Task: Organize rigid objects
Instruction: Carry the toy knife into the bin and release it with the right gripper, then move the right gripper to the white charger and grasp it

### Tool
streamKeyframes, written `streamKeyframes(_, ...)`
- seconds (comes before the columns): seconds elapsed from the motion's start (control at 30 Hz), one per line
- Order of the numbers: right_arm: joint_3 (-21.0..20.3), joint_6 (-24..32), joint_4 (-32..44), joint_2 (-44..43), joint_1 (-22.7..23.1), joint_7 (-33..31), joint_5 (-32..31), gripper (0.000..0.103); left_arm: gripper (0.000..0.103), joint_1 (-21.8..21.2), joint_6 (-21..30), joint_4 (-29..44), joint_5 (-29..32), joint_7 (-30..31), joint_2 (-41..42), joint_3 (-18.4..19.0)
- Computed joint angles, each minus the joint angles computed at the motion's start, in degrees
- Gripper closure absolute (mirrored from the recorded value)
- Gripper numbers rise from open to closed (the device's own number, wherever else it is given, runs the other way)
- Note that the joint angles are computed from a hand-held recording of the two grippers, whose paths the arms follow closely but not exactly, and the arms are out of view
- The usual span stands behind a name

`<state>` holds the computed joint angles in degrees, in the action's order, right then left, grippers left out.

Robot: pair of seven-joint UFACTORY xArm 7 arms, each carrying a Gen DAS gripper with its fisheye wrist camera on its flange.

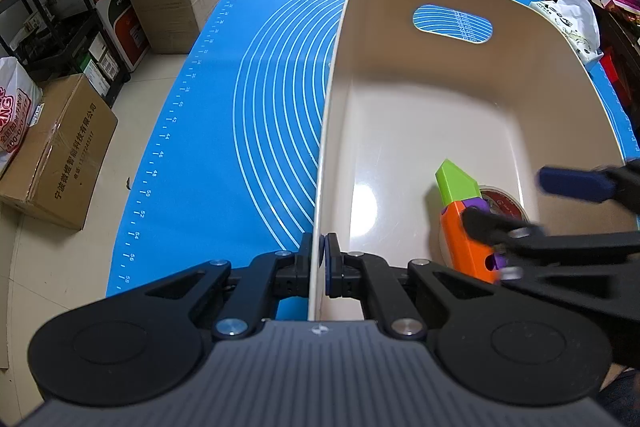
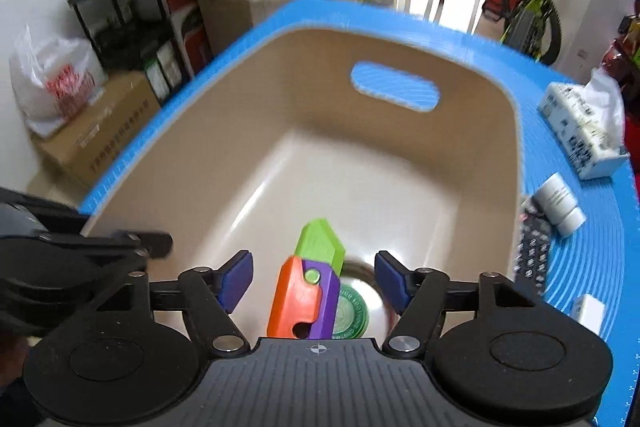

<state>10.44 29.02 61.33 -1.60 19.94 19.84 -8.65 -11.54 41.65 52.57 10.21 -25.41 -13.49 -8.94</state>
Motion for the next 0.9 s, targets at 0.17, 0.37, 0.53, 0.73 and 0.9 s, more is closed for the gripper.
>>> streamKeyframes(0.17, -1.07, -4.72, -4.80, -6.14, -1.60, -1.07, 0.73, 0.023, 0.097, -0.02, 0.00, -0.02, -0.02, 0.04, -0.03, 0.03)
streamKeyframes(0.37, -0.65, -9.54, -10.12, -12.86, -8.09, 4.40, -4.73, 0.022, 0.097, 0.00, 0.00, 0.01, 0.03, -0.03, 0.01, 0.01)
streamKeyframes(0.53, -1.27, -10.95, -13.42, -15.11, -14.17, 8.47, -7.19, 0.020, 0.097, 0.00, 0.02, -0.09, 0.06, 0.03, -0.09, 0.05)
streamKeyframes(0.73, 0.67, -12.81, -16.89, -13.13, -22.48, 16.79, -15.38, 0.020, 0.097, 0.06, -0.02, -0.29, 0.21, -0.08, -0.23, 0.01)
streamKeyframes(0.9, 1.03, -12.40, -17.52, -10.12, -25.38, 24.08, -23.74, 0.020, 0.097, 0.12, 0.04, -0.41, 0.38, -0.03, -0.40, -0.01)
